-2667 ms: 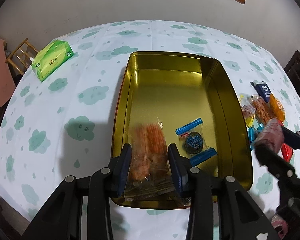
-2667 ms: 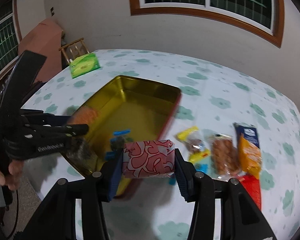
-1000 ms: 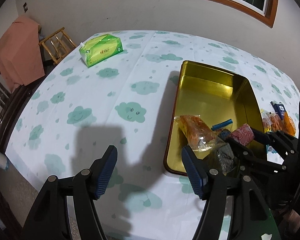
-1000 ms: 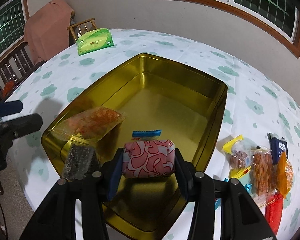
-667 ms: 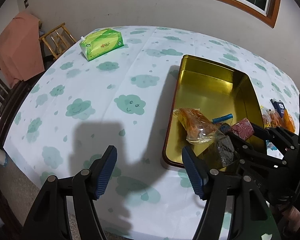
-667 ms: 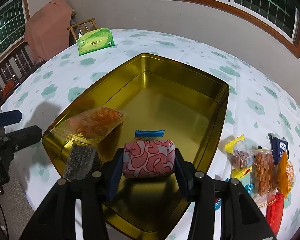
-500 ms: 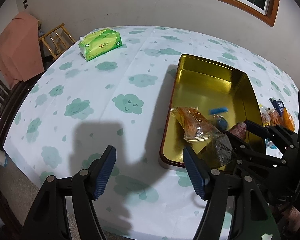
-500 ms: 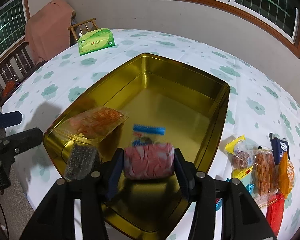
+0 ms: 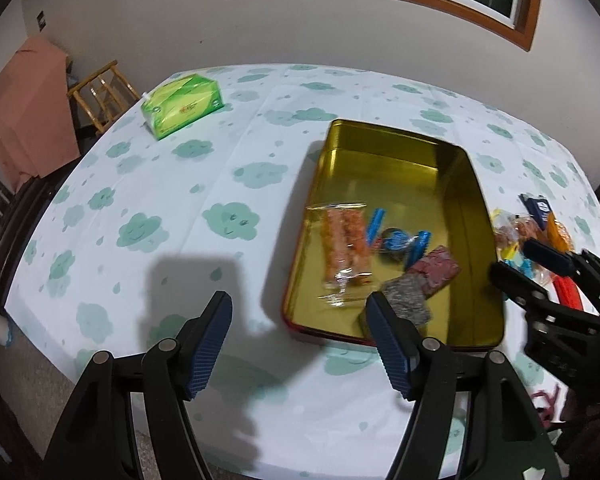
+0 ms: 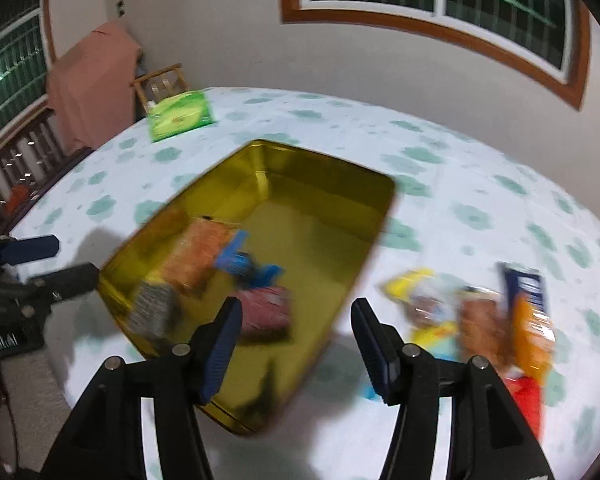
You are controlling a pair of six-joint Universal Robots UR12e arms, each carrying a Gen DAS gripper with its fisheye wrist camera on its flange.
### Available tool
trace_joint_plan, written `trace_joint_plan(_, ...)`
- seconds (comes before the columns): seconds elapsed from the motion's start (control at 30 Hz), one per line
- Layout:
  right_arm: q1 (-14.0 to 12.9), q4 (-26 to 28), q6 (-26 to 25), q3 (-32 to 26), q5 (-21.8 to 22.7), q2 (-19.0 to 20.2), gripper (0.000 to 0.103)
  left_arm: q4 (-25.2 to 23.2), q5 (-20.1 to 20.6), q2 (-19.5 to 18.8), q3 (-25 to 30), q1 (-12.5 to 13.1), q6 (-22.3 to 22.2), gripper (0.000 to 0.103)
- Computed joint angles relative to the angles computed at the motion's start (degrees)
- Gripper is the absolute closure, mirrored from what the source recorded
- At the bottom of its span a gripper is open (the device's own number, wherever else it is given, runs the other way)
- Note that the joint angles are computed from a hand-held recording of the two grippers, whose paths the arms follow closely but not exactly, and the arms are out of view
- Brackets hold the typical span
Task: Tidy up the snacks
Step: 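Move the right tool to the red wrapped packet and grasp it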
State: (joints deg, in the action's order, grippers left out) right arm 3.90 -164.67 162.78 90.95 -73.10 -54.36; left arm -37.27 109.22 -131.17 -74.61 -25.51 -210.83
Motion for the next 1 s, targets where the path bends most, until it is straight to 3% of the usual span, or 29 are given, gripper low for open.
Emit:
trace_joint_plan(0.17,-2.8,-2.4,1.1,3.1,-3.1,-1.8,0.045,-0.3,-0.5,-1.0,1.9,-0.8,2.0,0.036)
trace_joint_plan(0.4,-6.9,-1.6,3.2,5.6,-8.4,-2.3,0.044,-0.3,-2.7,-2.9,5.2,-2.0,5.2,0.035)
trace_joint_plan(0.57,-9.1,0.3,4.6,6.0,-7.7,-1.8,0.043,-1.6,-4.1,-5.1,8.9,-3.0,8.2,0.035)
trace_joint_plan(0.77,-9.2,0.7,3.6,5.4,-7.8,-0.6,0.042,-2.7,-6.9,-7.5,12.9,-4.0,11.0,0.034)
trace_joint_plan(1.0,-9.1,-2.1,2.6,5.2,-8.5,0.4,0.041,-5.1,-6.9,-9.5,16.3,-4.9,12.3,0.034)
